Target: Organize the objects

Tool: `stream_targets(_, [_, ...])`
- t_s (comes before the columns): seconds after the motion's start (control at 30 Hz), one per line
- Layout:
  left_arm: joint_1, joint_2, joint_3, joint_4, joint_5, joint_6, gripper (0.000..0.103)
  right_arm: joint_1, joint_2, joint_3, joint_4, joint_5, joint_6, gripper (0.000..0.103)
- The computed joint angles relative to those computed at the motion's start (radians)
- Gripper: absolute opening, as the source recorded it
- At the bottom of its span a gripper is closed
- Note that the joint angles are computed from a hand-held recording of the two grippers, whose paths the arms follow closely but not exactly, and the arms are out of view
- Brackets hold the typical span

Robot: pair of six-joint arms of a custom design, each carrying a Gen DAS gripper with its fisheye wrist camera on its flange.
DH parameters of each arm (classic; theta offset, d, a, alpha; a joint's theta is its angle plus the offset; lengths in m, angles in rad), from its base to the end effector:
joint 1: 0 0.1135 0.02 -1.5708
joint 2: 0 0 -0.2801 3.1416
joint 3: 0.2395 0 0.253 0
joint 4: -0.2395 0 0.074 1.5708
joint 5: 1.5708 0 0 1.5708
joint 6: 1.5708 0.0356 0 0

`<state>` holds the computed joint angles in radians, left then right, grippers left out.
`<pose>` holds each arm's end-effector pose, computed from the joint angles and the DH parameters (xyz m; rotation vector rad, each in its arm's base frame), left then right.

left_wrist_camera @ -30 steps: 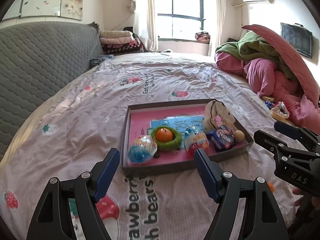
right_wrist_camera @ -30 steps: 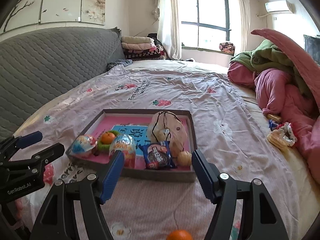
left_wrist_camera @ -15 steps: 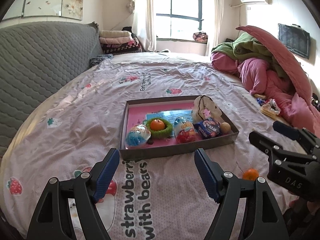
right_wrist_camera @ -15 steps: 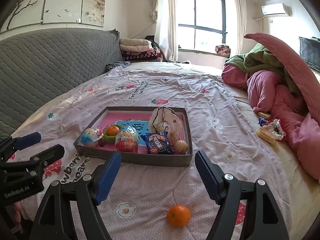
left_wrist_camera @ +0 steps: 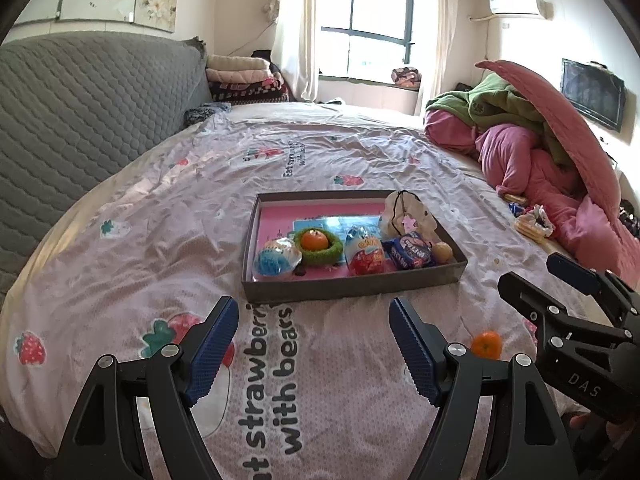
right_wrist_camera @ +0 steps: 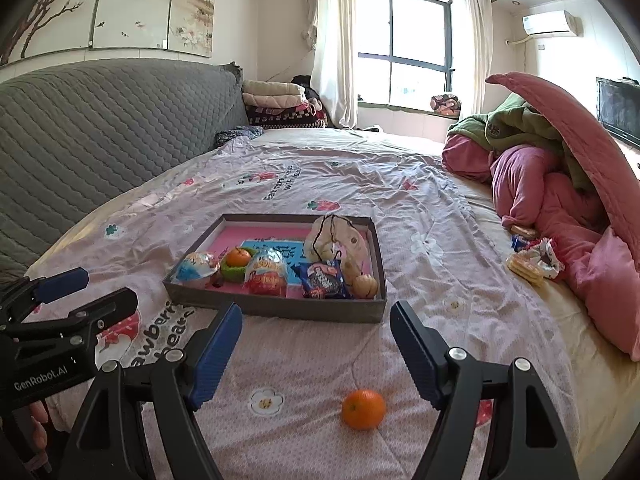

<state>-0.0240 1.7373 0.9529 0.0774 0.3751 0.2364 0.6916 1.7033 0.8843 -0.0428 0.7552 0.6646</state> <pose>0.3638 -0.0218 0.1890 0.4828 2.1852 -0.3118 0.2726 0.1941 0.1768 0.2850 2.1420 -0.1640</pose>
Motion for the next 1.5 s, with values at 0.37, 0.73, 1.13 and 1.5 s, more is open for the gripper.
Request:
stream_targets(0.37, [0.032, -0.012, -0.063, 0.021, 0.002, 0.013, 0.079, 0.045, 0.019, -0.049, -0.011, -0.015, 0.093, 0.076])
stream_targets(0.73, [0.051, -0.019, -0.082, 0.008, 0.011, 0.021, 0.079, 0.068, 0.016, -0.070, -0.021, -0.014, 0.132, 0.076])
stream_targets(1.13, [0.047, -0.008, -0.090, 0.000, -0.014, 0.030, 0.079, 0.078, 0.059, -0.066, -0.026, -0.022, 0.161, 0.076])
stream_targets(1.5, [0.041, 0.039, -0.083, 0.007, -0.033, 0.016, 0.079, 0.070, 0.075, -0.102, 0.009, -0.048, 0.203, 0.076])
